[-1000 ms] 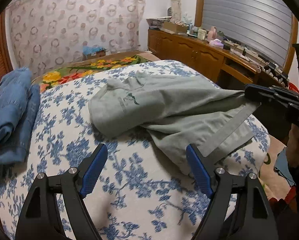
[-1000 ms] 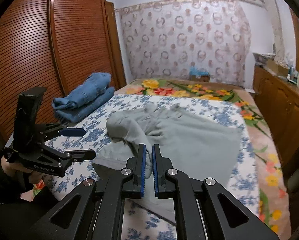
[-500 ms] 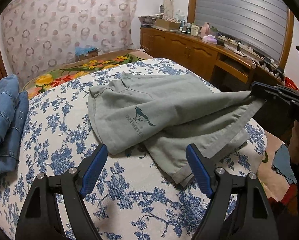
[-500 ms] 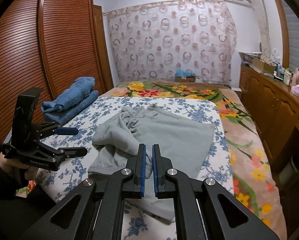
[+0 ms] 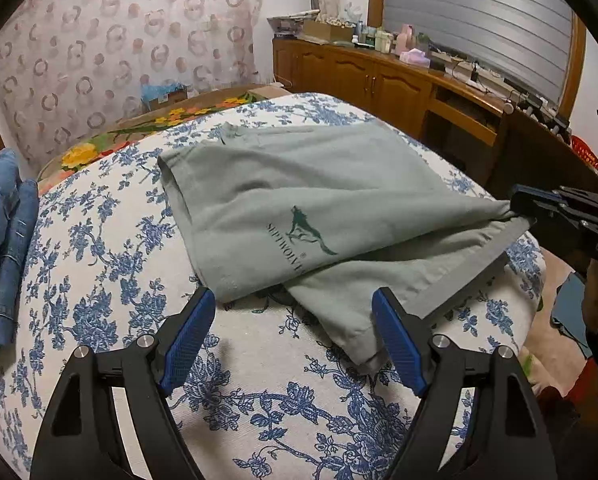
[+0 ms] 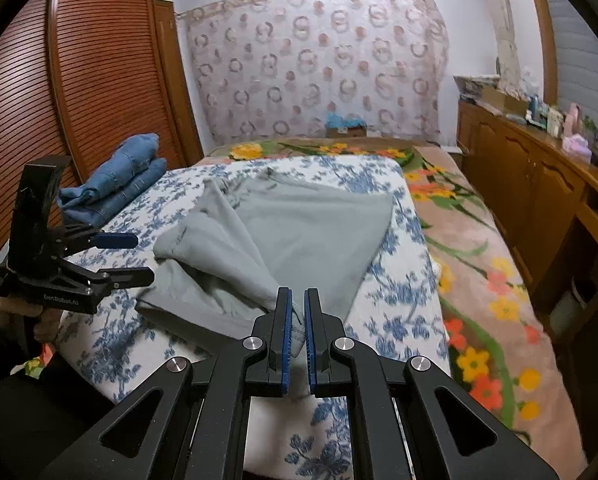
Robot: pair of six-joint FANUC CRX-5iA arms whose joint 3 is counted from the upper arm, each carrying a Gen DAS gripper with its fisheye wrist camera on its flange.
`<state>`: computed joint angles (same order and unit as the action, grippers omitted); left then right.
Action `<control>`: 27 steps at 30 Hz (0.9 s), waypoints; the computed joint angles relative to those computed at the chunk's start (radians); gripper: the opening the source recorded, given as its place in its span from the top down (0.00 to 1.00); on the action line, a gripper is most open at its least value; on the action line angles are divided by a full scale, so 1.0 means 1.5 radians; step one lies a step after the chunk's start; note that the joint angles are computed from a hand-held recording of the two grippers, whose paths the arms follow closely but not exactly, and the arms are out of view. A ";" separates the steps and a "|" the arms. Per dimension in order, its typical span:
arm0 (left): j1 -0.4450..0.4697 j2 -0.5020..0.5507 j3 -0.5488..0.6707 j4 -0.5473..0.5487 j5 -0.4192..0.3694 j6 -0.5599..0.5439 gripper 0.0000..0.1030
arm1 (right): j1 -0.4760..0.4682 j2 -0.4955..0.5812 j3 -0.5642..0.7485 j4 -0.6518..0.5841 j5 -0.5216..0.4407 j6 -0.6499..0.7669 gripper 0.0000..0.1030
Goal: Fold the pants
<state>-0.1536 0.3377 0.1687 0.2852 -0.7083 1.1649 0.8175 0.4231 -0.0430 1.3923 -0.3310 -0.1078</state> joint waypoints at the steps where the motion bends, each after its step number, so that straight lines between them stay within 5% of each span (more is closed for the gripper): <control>1: -0.001 0.003 0.004 -0.005 -0.003 0.005 0.21 | 0.003 0.001 0.001 -0.016 -0.001 0.011 0.94; 10: -0.010 0.019 0.024 -0.052 -0.025 0.034 0.21 | 0.030 0.015 0.043 -0.206 -0.035 0.168 0.94; 19: -0.003 0.019 0.012 -0.030 -0.019 0.021 0.21 | 0.032 0.013 0.057 -0.251 -0.042 0.203 0.93; 24: 0.009 -0.007 -0.018 -0.004 0.005 0.007 0.21 | 0.027 0.002 0.044 -0.193 -0.038 0.158 0.83; 27: 0.018 -0.025 -0.034 0.000 0.019 0.006 0.21 | 0.023 0.001 0.044 -0.152 -0.027 0.142 0.65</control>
<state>-0.1269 0.3000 0.1176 0.2858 -0.6790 1.1739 0.8517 0.4241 0.0223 1.1636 -0.3710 0.1045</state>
